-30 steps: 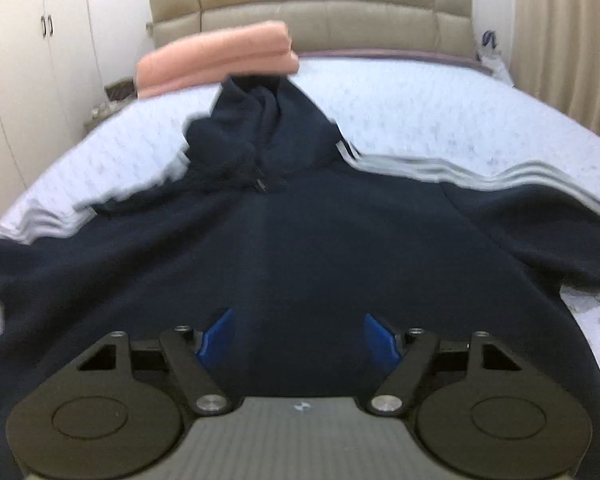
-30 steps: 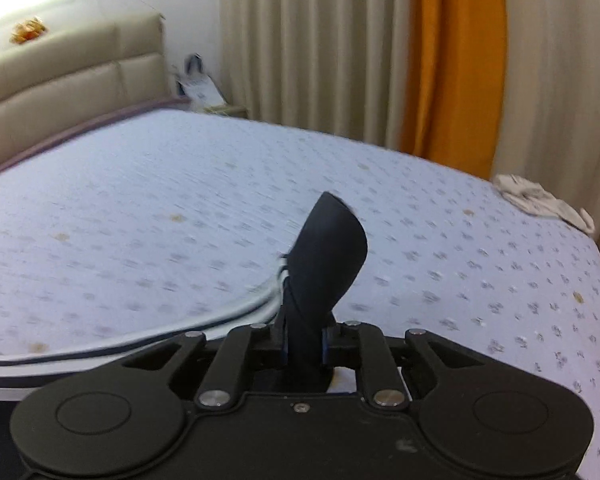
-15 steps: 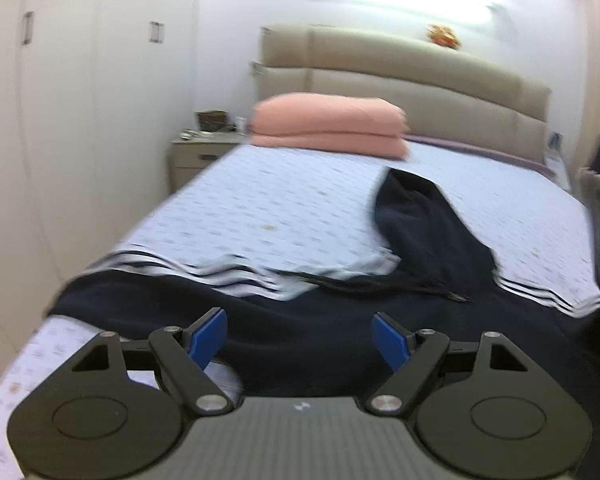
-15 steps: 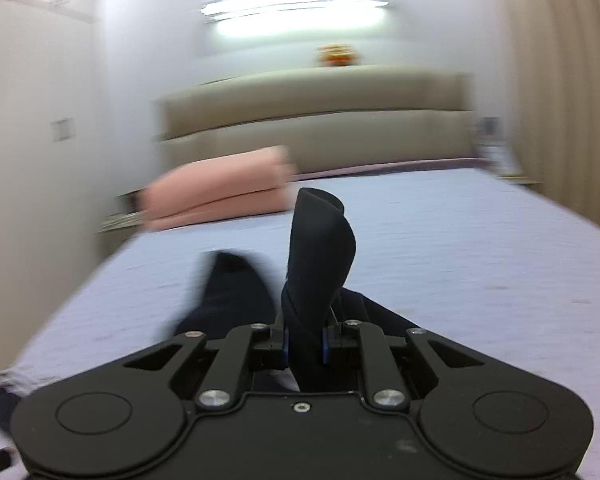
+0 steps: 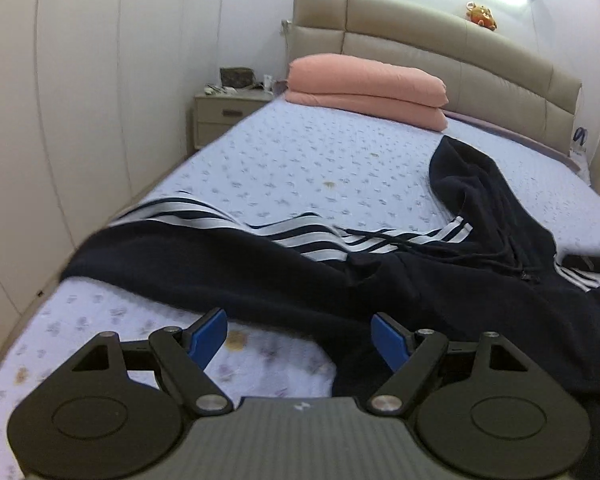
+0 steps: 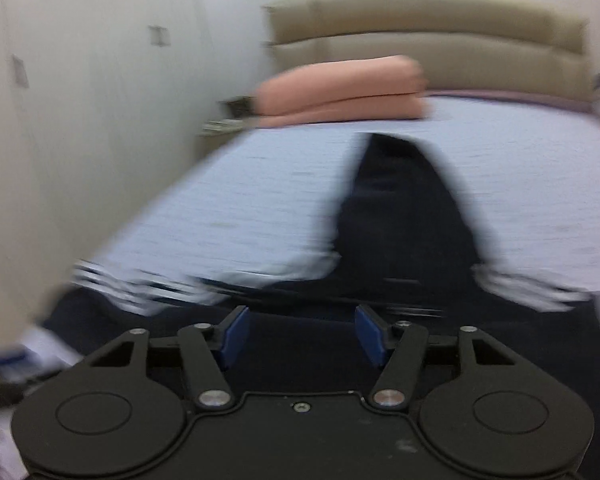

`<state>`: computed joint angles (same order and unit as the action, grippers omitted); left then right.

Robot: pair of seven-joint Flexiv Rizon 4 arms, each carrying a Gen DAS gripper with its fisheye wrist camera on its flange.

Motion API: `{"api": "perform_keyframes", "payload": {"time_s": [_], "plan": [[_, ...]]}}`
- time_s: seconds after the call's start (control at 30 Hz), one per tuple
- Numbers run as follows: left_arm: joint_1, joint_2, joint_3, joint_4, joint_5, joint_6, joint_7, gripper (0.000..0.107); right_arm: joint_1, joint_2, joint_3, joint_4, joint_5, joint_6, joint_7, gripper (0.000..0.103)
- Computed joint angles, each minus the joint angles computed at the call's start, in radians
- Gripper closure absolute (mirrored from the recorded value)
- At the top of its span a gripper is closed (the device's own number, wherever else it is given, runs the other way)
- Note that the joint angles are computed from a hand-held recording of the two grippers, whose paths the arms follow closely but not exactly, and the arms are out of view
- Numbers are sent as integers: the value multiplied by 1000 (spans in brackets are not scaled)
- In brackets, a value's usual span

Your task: Fold large clothes

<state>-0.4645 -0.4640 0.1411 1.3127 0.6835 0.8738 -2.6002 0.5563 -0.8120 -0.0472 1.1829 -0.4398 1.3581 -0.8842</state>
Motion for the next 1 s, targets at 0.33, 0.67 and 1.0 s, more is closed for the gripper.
{"api": "perform_keyframes", "payload": {"time_s": [0.33,0.67,1.0], "plan": [[127,-268,-85,-237,-357,64,203,45,-29,57,-94,198,-104,-164,168,74],[10,-245,91,-256,-203,293,215,93,-27,74,-141,243,-153,-9,332,71],[59,-216,54,-81,-311,257,268,65,-65,0,-12,100,-122,-183,85,62]]}}
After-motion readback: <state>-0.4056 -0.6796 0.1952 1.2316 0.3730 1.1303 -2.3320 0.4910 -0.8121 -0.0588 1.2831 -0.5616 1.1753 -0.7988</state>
